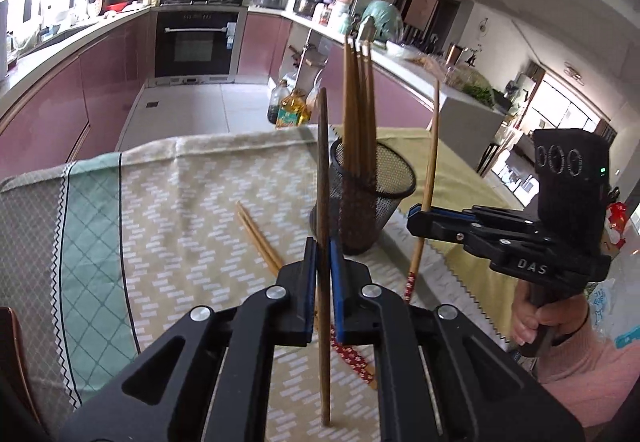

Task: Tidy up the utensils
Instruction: 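Lift the right tool's chopstick into the mesh cup while the left tool lowers its own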

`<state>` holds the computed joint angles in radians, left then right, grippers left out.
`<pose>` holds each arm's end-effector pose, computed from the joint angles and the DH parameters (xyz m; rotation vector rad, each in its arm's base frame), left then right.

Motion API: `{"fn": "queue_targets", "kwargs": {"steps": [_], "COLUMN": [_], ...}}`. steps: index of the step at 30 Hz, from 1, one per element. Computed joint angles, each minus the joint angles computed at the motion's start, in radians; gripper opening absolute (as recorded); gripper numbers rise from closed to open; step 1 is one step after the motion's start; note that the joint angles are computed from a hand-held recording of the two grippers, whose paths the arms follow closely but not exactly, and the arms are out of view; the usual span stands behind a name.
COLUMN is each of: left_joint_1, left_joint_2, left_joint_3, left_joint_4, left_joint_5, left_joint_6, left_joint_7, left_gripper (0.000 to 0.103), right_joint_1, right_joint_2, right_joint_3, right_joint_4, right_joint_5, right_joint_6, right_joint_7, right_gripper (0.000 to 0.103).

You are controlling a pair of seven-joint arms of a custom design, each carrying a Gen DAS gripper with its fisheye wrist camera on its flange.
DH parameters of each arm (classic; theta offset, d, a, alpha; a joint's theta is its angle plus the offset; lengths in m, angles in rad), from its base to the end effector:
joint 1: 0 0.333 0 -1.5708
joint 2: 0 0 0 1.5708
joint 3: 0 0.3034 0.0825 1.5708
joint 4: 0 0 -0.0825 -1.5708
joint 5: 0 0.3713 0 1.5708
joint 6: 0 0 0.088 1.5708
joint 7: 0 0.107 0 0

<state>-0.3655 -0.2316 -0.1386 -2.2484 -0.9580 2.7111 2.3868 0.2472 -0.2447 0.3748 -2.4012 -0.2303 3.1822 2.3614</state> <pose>0.4595 -0.2252 0.5218 -1.2905 2.3887 -1.2985 0.3881 0.3182 0.5178 -1.5972 1.4371 -0.3182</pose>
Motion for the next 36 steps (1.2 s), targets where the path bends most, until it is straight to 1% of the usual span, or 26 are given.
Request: {"fn": "queue_targets", "kwargs": {"steps": [2, 4, 7, 12, 14, 20, 22, 26, 32, 36], "left_joint_1": [-0.005, -0.009, -0.012, -0.018, -0.015, -0.017, -0.016, -0.015, -0.013, -0.015], "left_joint_2": [-0.012, -0.026, -0.044, -0.046, -0.041, -0.020, -0.013, 0.015, 0.042, 0.057], "left_joint_3": [0.008, 0.014, 0.020, 0.032, 0.027, 0.015, 0.009, -0.003, -0.022, -0.036], "left_joint_4": [0.003, 0.005, 0.007, 0.038, 0.051, 0.112, 0.132, 0.184, 0.243, 0.271], "left_joint_5": [-0.023, -0.044, -0.065, -0.121, -0.130, -0.167, -0.172, -0.183, -0.184, -0.166], "left_joint_6": [-0.010, -0.015, -0.018, -0.030, -0.024, -0.012, -0.008, 0.007, 0.027, 0.046], "left_joint_7": [0.025, 0.046, 0.063, 0.092, 0.099, 0.126, 0.128, 0.135, 0.134, 0.122], "left_gripper": [0.007, 0.007, 0.007, 0.007, 0.007, 0.007, 0.007, 0.007, 0.007, 0.007], "right_joint_1": [-0.001, -0.039, -0.058, -0.125, -0.174, -0.253, -0.264, -0.311, -0.357, -0.384], "right_joint_2": [-0.013, -0.021, -0.030, -0.054, -0.063, -0.082, -0.085, -0.090, -0.079, -0.063], "right_joint_3": [-0.004, 0.025, 0.033, 0.080, 0.120, 0.162, 0.162, 0.188, 0.209, 0.221], "right_joint_4": [-0.004, 0.005, 0.015, 0.031, 0.041, 0.063, 0.071, 0.089, 0.127, 0.159], "right_joint_5": [0.000, -0.014, -0.022, -0.057, -0.079, -0.126, -0.134, -0.156, -0.187, -0.222], "right_joint_6": [0.007, 0.006, 0.008, -0.003, -0.004, -0.002, -0.002, 0.000, 0.000, -0.023], "right_joint_7": [-0.004, 0.005, 0.004, 0.022, 0.046, 0.076, 0.077, 0.088, 0.093, 0.107], "right_gripper": [0.006, 0.006, 0.006, 0.006, 0.006, 0.006, 0.006, 0.006, 0.006, 0.006]}}
